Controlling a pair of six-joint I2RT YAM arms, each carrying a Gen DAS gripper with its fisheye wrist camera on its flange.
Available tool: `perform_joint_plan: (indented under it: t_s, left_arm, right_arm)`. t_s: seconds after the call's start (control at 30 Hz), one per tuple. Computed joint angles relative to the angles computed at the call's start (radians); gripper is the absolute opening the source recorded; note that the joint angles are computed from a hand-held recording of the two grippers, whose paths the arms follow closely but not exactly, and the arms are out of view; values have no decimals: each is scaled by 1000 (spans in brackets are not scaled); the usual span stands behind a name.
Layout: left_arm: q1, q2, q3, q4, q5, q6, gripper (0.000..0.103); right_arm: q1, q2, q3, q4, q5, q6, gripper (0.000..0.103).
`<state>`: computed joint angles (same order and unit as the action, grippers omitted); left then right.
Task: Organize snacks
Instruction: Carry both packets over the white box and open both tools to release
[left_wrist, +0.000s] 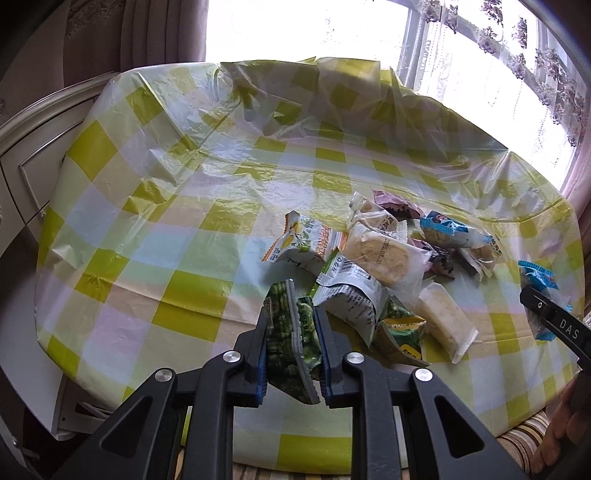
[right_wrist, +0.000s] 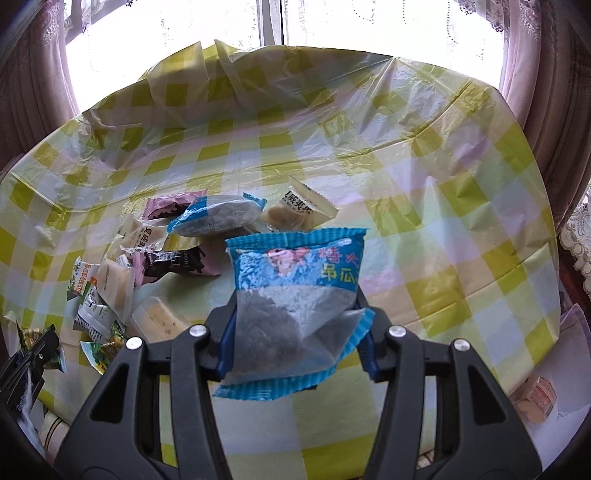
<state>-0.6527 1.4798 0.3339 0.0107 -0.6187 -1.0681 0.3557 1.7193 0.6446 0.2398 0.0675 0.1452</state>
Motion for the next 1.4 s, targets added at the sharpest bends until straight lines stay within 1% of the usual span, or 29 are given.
perform_joint_plan:
  t_s: [0.13, 0.33, 0.5, 0.7, 0.83, 1.1, 1.2, 1.4]
  left_arm:
    - [-85, -8, 36, -67, -35, -54, 22]
    - [-191, 18, 100, -117, -56, -105, 22]
    - [-249, 54, 157, -102, -40, -92, 22]
    - [-299, 119, 228, -51, 1, -59, 22]
    - [-326, 163, 283, -42, 21, -35, 22]
    - [-360, 240, 379, -9, 86, 14, 22]
    - [-366, 271, 417, 10, 120, 42, 22]
    - [-380, 350, 509, 49, 208, 93, 22]
  right_arm:
    - [-37, -72, -55, -5, -7, -19, 56]
    - [-118, -197, -131, -44, -27, -65, 56]
    - [-221, -291, -184, -104, -57, -133, 56]
    - [-386, -357, -214, -185, -126, -246, 56]
    - [-486, -389, -235, -218, -162, -317, 56]
    - [-650, -386, -229, -277, -211, -443, 56]
    - [-710, -354, -215, -306, -236, -494, 56]
    - [-814, -261, -192, -295, -260, -566, 56]
